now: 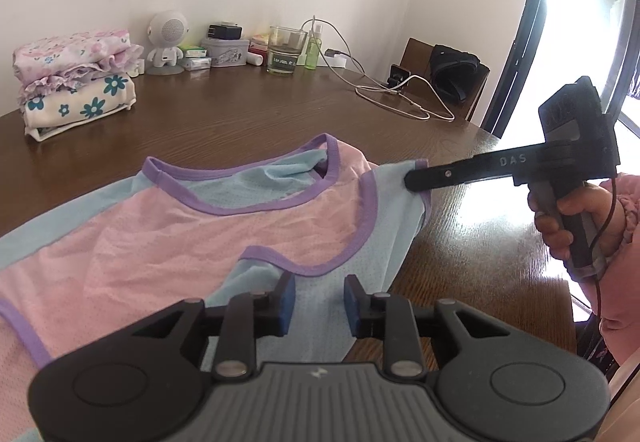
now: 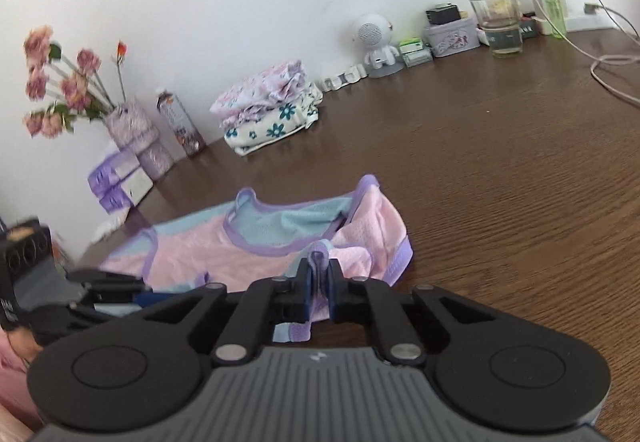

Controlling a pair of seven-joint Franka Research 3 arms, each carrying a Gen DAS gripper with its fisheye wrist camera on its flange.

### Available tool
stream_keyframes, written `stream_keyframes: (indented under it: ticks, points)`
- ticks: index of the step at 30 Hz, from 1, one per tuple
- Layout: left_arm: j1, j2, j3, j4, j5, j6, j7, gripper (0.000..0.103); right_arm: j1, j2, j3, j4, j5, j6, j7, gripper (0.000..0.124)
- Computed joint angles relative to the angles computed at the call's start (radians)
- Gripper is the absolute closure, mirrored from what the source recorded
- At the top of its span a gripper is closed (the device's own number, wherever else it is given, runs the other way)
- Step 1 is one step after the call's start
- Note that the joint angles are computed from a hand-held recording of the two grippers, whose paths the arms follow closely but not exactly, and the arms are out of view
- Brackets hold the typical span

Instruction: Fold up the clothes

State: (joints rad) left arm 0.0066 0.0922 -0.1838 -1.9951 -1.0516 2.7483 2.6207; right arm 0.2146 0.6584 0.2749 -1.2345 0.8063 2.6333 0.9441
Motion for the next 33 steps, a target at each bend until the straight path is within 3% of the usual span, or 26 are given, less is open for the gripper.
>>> stream_keyframes:
  ticks: [2,6,7,9,10,15,16,18,21,24,28,33]
  points:
    - [0.001,-0.001,0.0,-0.002,-0.006,0.0,0.005,0.078,0.026,0.023,-0.049,0.03,-0.057,-0.029,0.096,0.117]
    - [0.0,-0.004,0.001,-0.006,-0.02,-0.002,0.013,0.077,0.024,0.022,-0.049,0.014,-0.088,-0.021,0.128,0.113]
    - [0.001,-0.004,0.001,-0.005,-0.026,-0.005,0.017,0.077,0.023,0.013,-0.047,0.0,-0.09,-0.004,0.128,0.11]
    - [0.002,-0.005,0.002,-0.006,-0.037,-0.007,0.025,0.076,0.02,-0.009,-0.043,-0.033,-0.091,0.032,0.122,0.09]
    - [0.002,-0.005,0.003,-0.007,-0.042,-0.007,0.029,0.076,0.014,-0.024,-0.036,-0.054,-0.083,0.054,0.111,0.09]
    - [-0.001,-0.006,0.003,-0.01,-0.062,0.001,0.047,0.076,-0.022,-0.122,0.052,-0.195,0.002,0.244,-0.106,0.09]
    - [-0.002,-0.006,0.003,-0.012,-0.065,0.004,0.051,0.076,-0.03,-0.136,0.078,-0.213,0.022,0.266,-0.173,0.09]
    - [-0.004,-0.007,0.002,-0.014,-0.073,0.011,0.059,0.076,-0.015,-0.144,0.086,-0.215,0.009,0.231,-0.249,0.1]
    - [-0.006,-0.009,0.001,-0.019,-0.098,0.023,0.083,0.076,0.094,-0.117,-0.017,-0.174,-0.138,0.173,-0.181,0.104]
    - [-0.009,-0.01,0.001,-0.022,-0.117,0.031,0.096,0.076,0.187,-0.083,-0.124,-0.153,-0.295,0.197,-0.048,0.104]
    - [-0.012,-0.011,0.002,-0.026,-0.147,0.038,0.123,0.076,0.17,-0.072,-0.123,-0.161,-0.345,0.206,0.034,0.105]
    - [-0.017,-0.016,0.004,-0.029,-0.165,0.051,0.122,0.073,0.112,-0.087,-0.06,-0.186,-0.315,0.204,0.029,0.104]
